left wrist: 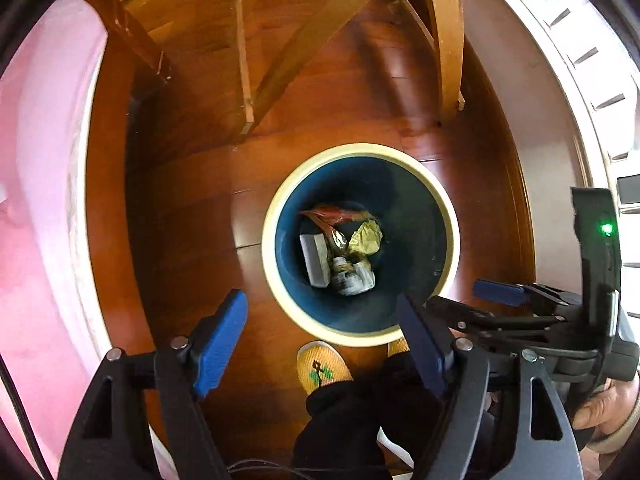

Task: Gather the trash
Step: 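Move both tools back over the table toward the red envelope and glove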

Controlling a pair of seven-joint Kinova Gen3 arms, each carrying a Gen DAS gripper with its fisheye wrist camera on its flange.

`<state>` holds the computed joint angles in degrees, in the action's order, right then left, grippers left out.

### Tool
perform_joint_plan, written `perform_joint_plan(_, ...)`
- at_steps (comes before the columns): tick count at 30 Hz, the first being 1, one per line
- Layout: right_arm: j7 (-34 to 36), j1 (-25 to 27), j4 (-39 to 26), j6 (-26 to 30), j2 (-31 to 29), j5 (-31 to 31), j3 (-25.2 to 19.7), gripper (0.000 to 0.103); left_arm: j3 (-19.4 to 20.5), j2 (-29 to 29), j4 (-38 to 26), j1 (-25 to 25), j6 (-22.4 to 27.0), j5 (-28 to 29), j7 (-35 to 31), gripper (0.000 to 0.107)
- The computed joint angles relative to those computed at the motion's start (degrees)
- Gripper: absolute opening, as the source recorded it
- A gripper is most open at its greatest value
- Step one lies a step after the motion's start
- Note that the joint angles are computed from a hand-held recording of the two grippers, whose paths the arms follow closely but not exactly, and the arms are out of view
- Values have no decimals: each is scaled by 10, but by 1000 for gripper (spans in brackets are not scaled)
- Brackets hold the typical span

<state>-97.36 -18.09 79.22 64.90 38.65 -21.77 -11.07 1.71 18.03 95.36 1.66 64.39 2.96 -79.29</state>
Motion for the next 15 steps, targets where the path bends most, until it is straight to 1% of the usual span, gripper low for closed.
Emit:
perform_joint_plan(4,-17,-10,2,12,-41,16,9,82,-2,-23,-20,9,40,-14,23,75)
perform_joint_plan(7,-47,-24,-6,25,-79,40,22,82,-3,-44,-46,9,79,-20,37,75)
perform_joint_plan(10,-96,-49,-42,60,-110,82,37,82,-2,-63,-83,6,125,-21,43,75)
perform_joint_plan(12,-114,-60,-68,86,-125,106,41,82,-2,-73,-113,1,157,-19,41,75)
perform_joint_plan(15,-143,-77,-125,137,-142,135,43,82,-1,-89,-167,-3,208,-22,36,75)
